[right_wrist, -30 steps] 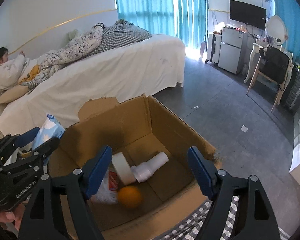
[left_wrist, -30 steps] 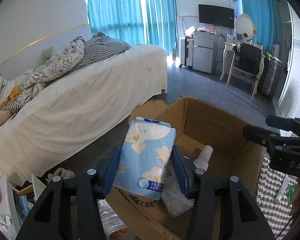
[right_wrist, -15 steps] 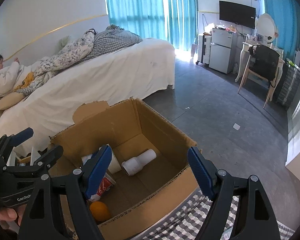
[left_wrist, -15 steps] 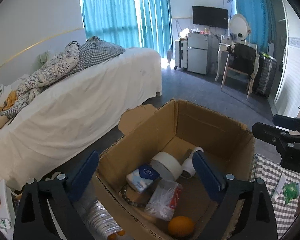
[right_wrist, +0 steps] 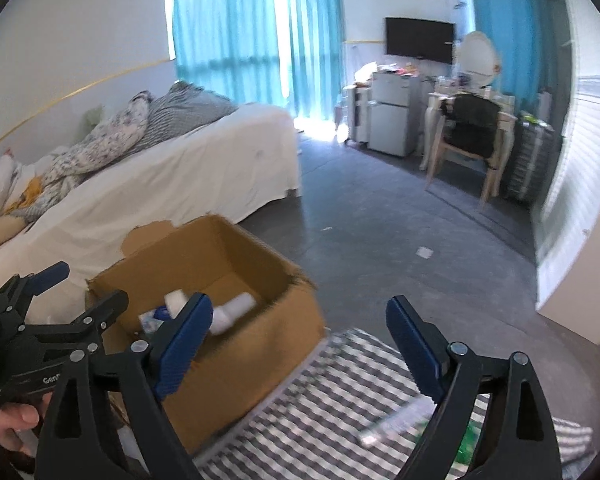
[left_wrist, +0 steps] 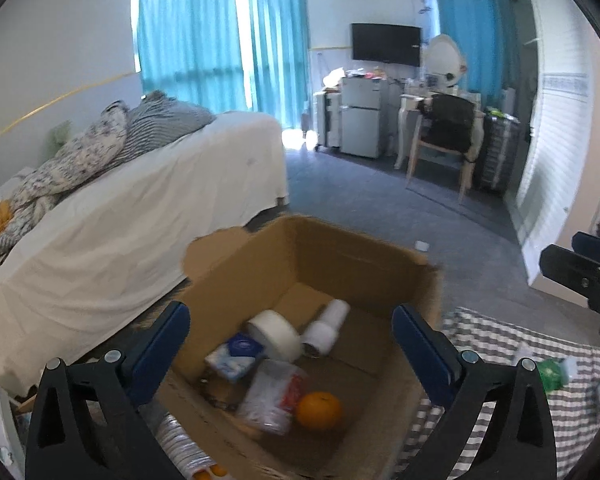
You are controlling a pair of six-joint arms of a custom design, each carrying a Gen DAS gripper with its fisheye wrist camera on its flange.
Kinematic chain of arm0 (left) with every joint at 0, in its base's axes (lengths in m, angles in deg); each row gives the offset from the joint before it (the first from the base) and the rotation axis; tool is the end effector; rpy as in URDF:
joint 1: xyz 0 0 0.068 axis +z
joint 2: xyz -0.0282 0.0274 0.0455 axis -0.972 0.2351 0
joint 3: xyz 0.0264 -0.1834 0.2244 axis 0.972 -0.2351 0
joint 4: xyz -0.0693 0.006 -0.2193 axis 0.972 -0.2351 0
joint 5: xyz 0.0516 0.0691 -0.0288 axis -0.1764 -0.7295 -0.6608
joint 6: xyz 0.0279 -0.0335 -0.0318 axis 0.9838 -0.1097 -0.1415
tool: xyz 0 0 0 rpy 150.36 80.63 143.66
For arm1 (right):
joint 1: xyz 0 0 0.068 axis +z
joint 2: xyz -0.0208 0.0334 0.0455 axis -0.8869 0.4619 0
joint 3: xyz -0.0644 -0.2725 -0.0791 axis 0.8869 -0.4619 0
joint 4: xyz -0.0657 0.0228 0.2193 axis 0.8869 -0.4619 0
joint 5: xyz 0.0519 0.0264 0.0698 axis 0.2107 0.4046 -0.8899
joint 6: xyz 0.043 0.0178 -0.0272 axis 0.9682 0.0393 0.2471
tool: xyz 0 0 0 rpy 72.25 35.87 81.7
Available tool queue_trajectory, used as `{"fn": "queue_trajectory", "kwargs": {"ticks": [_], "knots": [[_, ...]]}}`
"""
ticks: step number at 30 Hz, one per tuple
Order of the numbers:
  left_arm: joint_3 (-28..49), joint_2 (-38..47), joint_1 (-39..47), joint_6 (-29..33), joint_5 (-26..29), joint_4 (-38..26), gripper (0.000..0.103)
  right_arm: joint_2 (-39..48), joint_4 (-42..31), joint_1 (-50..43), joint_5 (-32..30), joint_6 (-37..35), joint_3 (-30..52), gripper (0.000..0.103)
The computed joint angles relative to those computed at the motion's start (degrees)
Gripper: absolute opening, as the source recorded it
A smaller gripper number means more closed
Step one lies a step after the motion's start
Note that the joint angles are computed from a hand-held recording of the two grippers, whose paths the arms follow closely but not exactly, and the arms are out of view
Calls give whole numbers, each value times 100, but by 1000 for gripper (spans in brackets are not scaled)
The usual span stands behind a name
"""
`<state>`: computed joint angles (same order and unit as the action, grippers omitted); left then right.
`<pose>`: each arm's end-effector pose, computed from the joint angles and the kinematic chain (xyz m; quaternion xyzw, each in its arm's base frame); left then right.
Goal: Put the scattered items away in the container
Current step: 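Move both grippers back over the table toward the remaining items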
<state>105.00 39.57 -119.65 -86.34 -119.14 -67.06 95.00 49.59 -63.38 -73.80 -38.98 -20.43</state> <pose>0.2270 -0.1822 0.2174 -0.0411 0.8904 0.0538 0.4501 0.2518 0.0064 0.2382 -0.1292 0.8848 0.0908 0.4384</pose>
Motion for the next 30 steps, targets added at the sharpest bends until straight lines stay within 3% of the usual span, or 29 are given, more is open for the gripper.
{"fn": "queue_trajectory", "kwargs": {"ticks": [5,14,20,30], "knots": [[678,463,-722,-28,-96,-208,103,-708,-589,-1431,-446,-483,-141,103],[2116,1531,-1714,143,-108,-443,103,-892,-1471,-4560,-1733,-1782,33,103],[3103,2251,-2199,323,6,-595,103,-233,-1677,-6467,-2345,-2664,273,103],[4797,3428,-2724,473,24,-1192,103,1799,-1394,-7675,-2226,-3128,995,103]]}}
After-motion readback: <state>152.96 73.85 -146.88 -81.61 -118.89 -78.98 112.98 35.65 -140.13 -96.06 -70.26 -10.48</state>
